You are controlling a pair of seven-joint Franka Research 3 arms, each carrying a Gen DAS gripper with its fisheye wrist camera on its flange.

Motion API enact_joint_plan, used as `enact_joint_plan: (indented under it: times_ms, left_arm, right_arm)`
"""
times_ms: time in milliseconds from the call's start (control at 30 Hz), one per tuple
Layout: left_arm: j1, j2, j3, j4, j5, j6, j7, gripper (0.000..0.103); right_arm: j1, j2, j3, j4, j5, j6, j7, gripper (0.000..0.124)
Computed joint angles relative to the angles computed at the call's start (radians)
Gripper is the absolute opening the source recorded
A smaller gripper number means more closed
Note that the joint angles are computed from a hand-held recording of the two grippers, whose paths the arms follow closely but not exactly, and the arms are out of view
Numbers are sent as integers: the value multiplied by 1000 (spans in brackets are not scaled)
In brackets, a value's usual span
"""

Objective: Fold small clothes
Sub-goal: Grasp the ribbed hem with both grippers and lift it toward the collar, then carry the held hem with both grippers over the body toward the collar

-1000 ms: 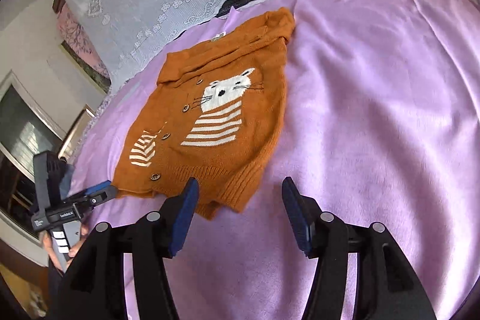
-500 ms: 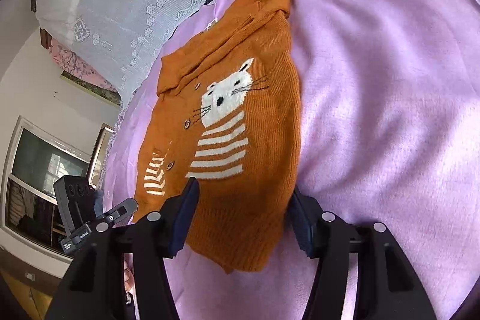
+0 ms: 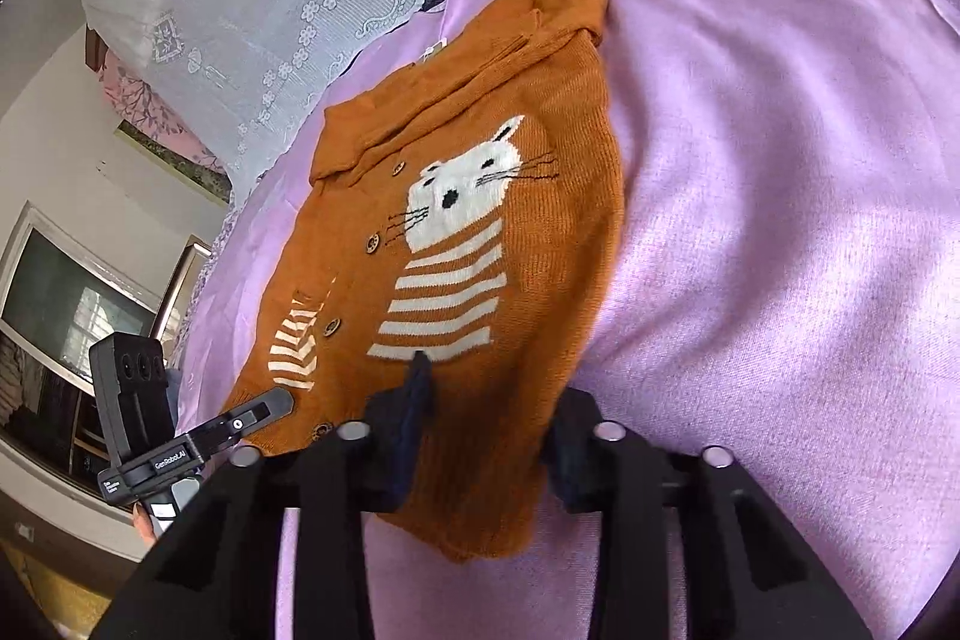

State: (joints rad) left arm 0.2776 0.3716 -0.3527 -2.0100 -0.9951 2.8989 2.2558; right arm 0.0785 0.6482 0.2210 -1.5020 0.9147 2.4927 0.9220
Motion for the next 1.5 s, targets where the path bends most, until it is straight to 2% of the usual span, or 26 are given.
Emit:
enact_joint_plan:
  times_ms: [67,100,167,333,400,467,533,667,767,833,867,900,967,1033,1100,1167,1233,1333,1500]
  left_arm:
    - [-11,-7,7,-17,16,28,-19,24]
    - [6,-9,-9,-19,-6,24,0,21]
    - [37,-16,-41,-24,-80,19,70,6]
    - [1,-61,-51,-63,-217,114,234,4]
    - [-6,-79,-52,-76,-287,118,298,4]
    - [-13,-94,-38,-93,-339,95,327,4]
    - [-29,-96,-5,-99,-332,62,294,4]
    - [-50,-62,73,-63,-280,-68,179,7]
    - [-53,-45,98,-37,-302,-131,177,12]
    - [-68,-25,113,-13,-273,-136,145,12]
    - [-71,-20,115,-6,-264,-130,135,10]
    - [-72,-20,112,-7,-261,-124,136,7]
    - [-78,-38,103,-30,-279,-78,155,4]
    - [-73,-82,83,-71,-366,-41,243,4]
    - [-74,-134,82,-116,-489,-54,370,4]
    - [-97,-155,100,-150,-512,-59,400,4]
    - [-119,-136,129,-156,-476,-80,350,4]
    - [-118,-133,167,-148,-522,-169,362,4]
    - [-147,-141,191,-151,-511,-162,355,4]
  right_arm:
    - [-17,2,11,-3,27,-12,-10,13]
    - [-19,-3,13,-10,35,-8,-19,11]
    - [-18,-24,17,-37,51,16,-49,10]
    - [-38,-62,29,-80,128,22,-120,8]
    - [-41,-72,23,-91,150,13,-132,8]
    - [-39,-74,11,-96,155,-1,-126,8]
    - [-33,-65,-4,-85,134,-34,-107,9]
    - [-37,-12,-14,-17,92,-136,-23,33]
    - [-34,-11,-9,-16,95,-129,-36,37]
    - [-22,-3,-10,-8,89,-115,-25,30]
    - [-12,-7,-13,-15,80,-94,-26,13]
    - [-12,-12,-10,-23,80,-84,-30,11]
    - [-33,-35,8,-54,125,-73,-57,9]
    - [-55,-92,28,-117,199,-28,-156,9]
    - [-69,-152,37,-182,277,-13,-263,9]
    - [-58,-187,15,-228,290,-22,-306,9]
    - [-23,-181,-26,-243,237,-23,-255,9]
    - [-18,-141,-49,-208,182,-77,-171,8]
    - [-38,-159,-33,-223,235,-85,-216,9]
